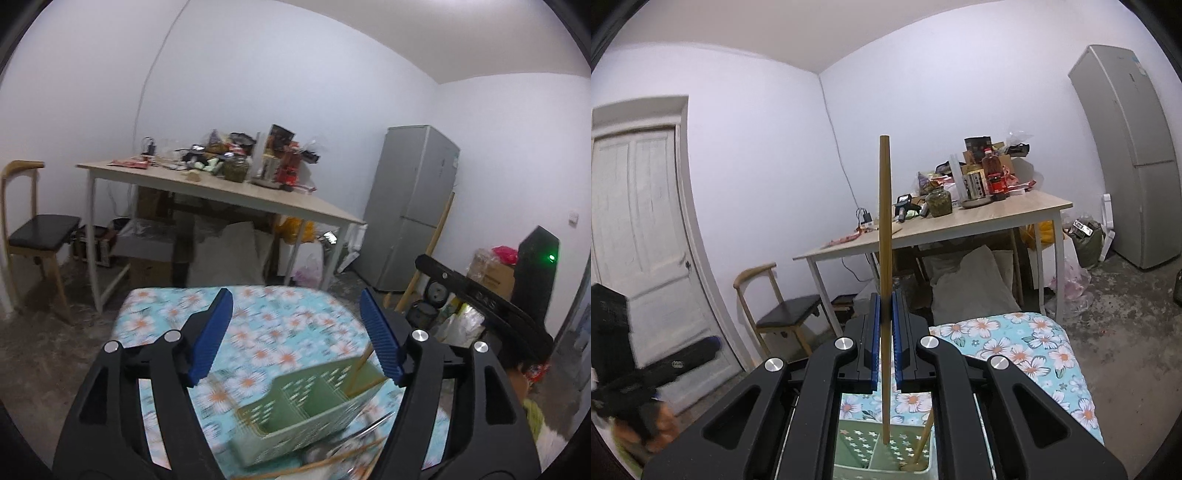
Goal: Organize utensils
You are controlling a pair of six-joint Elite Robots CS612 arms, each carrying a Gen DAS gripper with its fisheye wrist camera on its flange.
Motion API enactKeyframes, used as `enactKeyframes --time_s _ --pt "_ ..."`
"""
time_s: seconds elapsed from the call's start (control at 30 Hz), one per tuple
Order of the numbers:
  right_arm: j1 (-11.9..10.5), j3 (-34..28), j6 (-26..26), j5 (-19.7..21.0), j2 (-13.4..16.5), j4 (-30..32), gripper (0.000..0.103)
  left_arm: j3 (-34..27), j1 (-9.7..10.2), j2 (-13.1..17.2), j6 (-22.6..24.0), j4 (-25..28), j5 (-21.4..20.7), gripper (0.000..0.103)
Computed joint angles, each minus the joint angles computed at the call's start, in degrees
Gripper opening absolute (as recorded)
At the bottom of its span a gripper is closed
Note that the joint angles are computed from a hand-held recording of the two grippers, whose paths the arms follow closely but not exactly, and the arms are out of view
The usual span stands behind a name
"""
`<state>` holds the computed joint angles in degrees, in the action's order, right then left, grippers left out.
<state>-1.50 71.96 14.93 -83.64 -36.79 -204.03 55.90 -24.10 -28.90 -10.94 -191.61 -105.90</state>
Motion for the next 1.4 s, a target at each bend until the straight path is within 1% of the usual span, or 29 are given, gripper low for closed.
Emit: enactKeyframes --time_s 0.13,0.17,0.2,0.27,0.33,0.5,0.7,0.93,1.1,1.17,1.23,1.27,1.4 --pt "0.7 -0.7 -4.6 -0.8 1.0 4.6 0.007 3.5 0.72 -1.2 1.9 0.8 3.3 0.069" --pt "0.9 -0.5 -5.6 -1.3 0.9 5.6 0.009 4.2 0.92 -1.4 2.1 1.0 4.1 0.069" --pt "1.3 0.4 -7.0 -3.0 0.7 4.7 0.012 4.9 1.12 -1.6 2.0 1.2 4.6 0.069" --pt "1.0 1.9 -6.5 -1.5 -0.1 4.5 0.036 5.5 1.56 -1.8 1.7 1.6 4.8 0.069" --pt "0.8 3.1 -5.4 -1.3 -0.7 3.7 0.036 5.6 1.98 -1.6 1.1 2.0 4.7 0.069" --pt "0.5 4.3 -3.8 -1.7 -1.7 5.0 0.036 5.1 2.37 -1.2 0.4 2.9 4.1 0.069" --pt "0.2 7.1 -0.8 -1.4 -3.4 2.5 0.036 4.5 2.60 -0.7 0.2 2.8 3.3 0.069" --pt "-1.0 13.8 6.9 -0.2 -6.6 -2.2 0.036 4.5 2.80 -0.4 -0.6 3.1 3.3 0.069" --pt "-1.1 17.8 9.2 0.7 -8.5 -1.3 0.036 4.2 2.94 0.0 -1.4 3.8 2.9 0.069" --pt "-0.8 19.3 8.3 1.6 -9.1 0.8 0.036 4.3 2.89 0.0 -1.3 4.3 2.8 0.069" --pt "-0.8 20.0 8.8 4.3 -9.2 3.9 0.036 4.7 2.78 -0.2 -1.0 4.6 3.0 0.069" --pt "-0.9 20.1 10.0 7.4 -9.0 6.6 0.036 5.1 2.74 -0.2 -0.9 4.7 3.1 0.069" --pt "-0.8 19.7 14.7 16.7 -7.3 15.4 0.036 6.3 2.60 -0.4 -0.5 6.0 4.3 0.069"
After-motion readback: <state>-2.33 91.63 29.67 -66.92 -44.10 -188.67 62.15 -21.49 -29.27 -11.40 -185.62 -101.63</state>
